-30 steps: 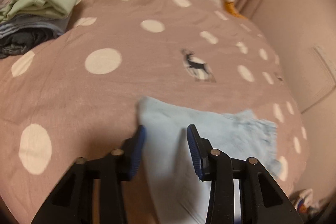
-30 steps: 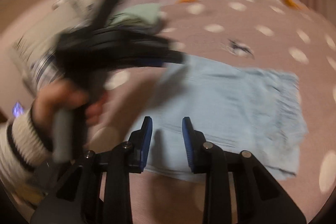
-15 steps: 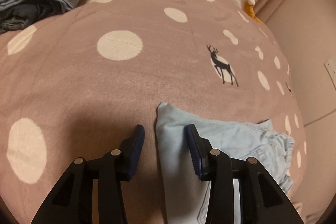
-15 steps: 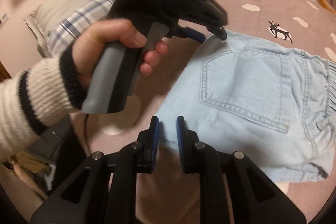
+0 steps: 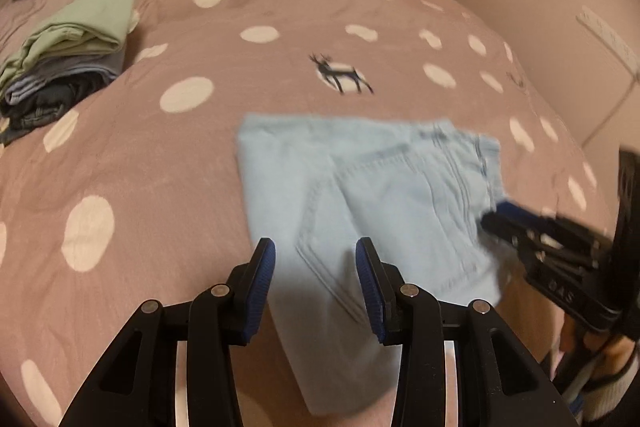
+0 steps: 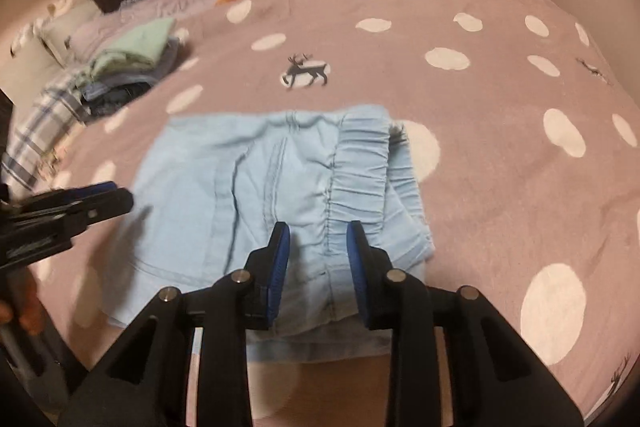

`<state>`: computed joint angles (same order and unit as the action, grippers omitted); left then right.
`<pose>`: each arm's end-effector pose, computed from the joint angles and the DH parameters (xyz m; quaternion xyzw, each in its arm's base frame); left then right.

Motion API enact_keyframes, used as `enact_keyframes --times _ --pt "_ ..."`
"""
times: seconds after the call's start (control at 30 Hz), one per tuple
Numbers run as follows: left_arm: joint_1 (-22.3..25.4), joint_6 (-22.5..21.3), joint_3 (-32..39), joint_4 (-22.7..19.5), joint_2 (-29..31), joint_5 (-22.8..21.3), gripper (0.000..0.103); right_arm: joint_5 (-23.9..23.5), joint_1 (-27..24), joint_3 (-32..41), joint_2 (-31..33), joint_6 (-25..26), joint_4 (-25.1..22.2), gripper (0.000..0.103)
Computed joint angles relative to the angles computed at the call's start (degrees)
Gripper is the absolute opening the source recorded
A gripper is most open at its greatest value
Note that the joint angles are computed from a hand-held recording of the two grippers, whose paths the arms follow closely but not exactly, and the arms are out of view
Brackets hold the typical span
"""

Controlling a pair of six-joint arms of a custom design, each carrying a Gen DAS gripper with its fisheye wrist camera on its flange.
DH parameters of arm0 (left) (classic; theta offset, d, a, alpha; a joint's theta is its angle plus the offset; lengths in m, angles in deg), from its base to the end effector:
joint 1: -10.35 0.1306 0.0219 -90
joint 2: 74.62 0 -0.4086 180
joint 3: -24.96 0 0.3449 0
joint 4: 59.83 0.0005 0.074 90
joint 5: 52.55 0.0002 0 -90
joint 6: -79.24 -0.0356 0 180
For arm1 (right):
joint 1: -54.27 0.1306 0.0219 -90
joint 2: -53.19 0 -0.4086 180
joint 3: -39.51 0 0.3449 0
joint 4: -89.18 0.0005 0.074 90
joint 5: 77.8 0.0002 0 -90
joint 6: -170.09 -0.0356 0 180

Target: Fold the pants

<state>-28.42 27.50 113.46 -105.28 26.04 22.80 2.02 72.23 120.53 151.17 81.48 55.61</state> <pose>0.3894 -0.3018 0.3678 -0.0313 0.9526 -0.0765 0.2927 0.4526 0.1528 0.3503 -0.1871 0.9192 0.1311 0.3208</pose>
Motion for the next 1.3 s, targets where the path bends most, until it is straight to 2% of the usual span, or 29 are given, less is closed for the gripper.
enact_keyframes --times 0.07,0.13,0.2,0.4,0.5,0.63,0.67,0.77,1.03,1.3 --pt "-0.4 -0.3 0.6 -1.6 1.5 0.5 0.040 1.7 0.9 -1.2 -0.6 1.1 1.4 0.032" --pt "-1.1 -0.9 1.3 -3.5 3.2 -0.6 0.040 0.1 0.3 -0.9 -0.3 0.7 1.2 0.035" --pt "-1.6 -1.3 1.6 -3.8 3.6 -2.4 0.040 -1.4 -0.2 -0.5 -0.1 -0.6 0.6 0.035" --pt "-2.2 0.4 1.3 -4.4 2.9 -2.4 0.040 -2.3 -0.3 -0.7 -0.7 -2.4 0.1 0.034" --pt "-2.5 1.3 0.2 -4.2 1.5 -2.5 0.040 -4.5 -1.5 -1.6 -2.0 -3.9 0.2 0.035" --pt "-1.8 2.8 -2.2 -2.9 -0.6 -1.6 0.041 -13.7 -5.7 -3.5 -3.5 -10.2 3.0 0.065" --pt "-1.4 3.9 -2.7 -2.5 -1.0 -0.9 0.042 -14.5 -6.3 -3.4 -3.4 -11.4 2.9 0.066" --pt "-0.8 6.3 -4.3 -1.1 -2.1 0.4 0.053 -15.9 -8.1 -3.3 -2.6 -14.2 1.9 0.066" --pt "-1.1 7.6 -4.2 -1.4 -2.3 -0.9 0.054 -15.2 -6.7 -4.0 -3.3 -14.9 2.8 0.066" --pt "-1.0 7.2 -4.1 -1.4 -2.2 -0.9 0.054 -14.3 -5.6 -2.8 -2.4 -14.2 1.4 0.066"
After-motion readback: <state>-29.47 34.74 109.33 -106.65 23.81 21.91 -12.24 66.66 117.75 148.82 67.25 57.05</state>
